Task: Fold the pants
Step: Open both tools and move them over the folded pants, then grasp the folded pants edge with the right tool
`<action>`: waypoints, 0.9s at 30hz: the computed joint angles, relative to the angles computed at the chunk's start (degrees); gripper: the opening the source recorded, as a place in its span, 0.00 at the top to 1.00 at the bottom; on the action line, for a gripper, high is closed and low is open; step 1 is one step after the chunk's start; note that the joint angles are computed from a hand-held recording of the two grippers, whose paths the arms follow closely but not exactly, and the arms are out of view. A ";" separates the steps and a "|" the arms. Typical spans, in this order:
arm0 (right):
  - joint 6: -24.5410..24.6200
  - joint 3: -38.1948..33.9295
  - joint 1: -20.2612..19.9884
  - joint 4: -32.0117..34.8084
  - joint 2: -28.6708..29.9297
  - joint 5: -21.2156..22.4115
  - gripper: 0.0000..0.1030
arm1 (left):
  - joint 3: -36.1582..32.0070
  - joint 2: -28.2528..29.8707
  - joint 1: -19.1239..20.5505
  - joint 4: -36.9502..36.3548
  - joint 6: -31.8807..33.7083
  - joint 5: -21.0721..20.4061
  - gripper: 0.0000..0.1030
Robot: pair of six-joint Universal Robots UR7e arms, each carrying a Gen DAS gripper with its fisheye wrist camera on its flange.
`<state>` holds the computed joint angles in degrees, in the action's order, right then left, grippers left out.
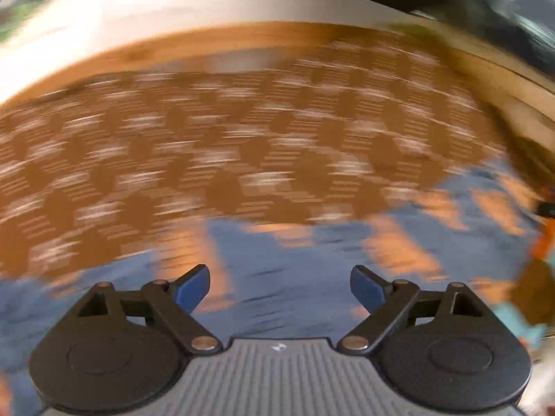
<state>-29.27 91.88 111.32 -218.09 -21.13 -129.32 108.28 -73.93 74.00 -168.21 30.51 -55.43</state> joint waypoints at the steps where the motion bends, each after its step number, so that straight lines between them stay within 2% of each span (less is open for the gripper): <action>1: 0.34 0.45 -0.49 0.35 -0.61 0.72 0.26 | -0.32 1.47 -0.47 1.09 0.42 -1.53 0.11; 3: 0.51 1.30 -1.31 -0.46 -1.20 2.26 0.31 | -1.07 4.89 -1.58 1.80 3.59 -1.87 0.11; 4: 0.50 2.21 -1.73 -0.94 -1.80 3.31 0.32 | -1.67 7.00 -2.10 1.66 5.48 -0.18 0.11; 6: 1.82 2.53 -2.10 1.61 -2.45 2.55 0.37 | -2.84 9.87 -2.16 2.48 7.25 3.77 0.10; 7: 2.51 2.56 -2.08 3.15 -2.63 1.78 0.37 | -2.59 10.35 -1.84 1.38 7.51 4.04 0.04; 8: 2.92 2.72 -2.14 4.07 -2.84 1.51 0.38 | -2.16 10.50 -1.63 -0.26 6.88 4.07 0.00; 10: 4.21 3.10 -2.16 5.61 -3.42 1.87 0.38 | -2.85 9.55 -1.43 3.28 2.52 3.93 0.00; 13: 6.03 4.77 -2.62 4.64 -4.53 5.87 0.38 | -4.38 8.78 -2.15 6.96 -0.97 4.78 0.02; 15: 5.49 4.85 -2.39 4.16 -4.60 6.39 0.38 | -6.03 9.00 -2.90 7.45 0.17 3.14 0.02; 17: 5.66 4.32 -2.04 5.02 -4.32 4.32 0.41 | -8.49 10.05 -3.63 8.79 1.84 0.82 0.02; 21: 11.15 5.12 -3.09 6.30 -5.31 4.29 0.53 | -13.67 13.54 -5.55 11.56 4.63 -4.96 0.02; 25: 12.75 5.45 -3.61 5.37 -5.24 5.35 0.59 | -18.31 18.92 -6.12 14.19 0.54 -6.60 0.02; 27: 10.99 5.10 -3.47 4.95 -4.70 4.61 0.75 | -19.49 20.67 -5.61 15.02 -1.65 -6.82 0.03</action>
<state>-18.27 96.98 107.85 -213.15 -25.84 -124.72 88.79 -53.26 68.39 -153.19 28.86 -62.25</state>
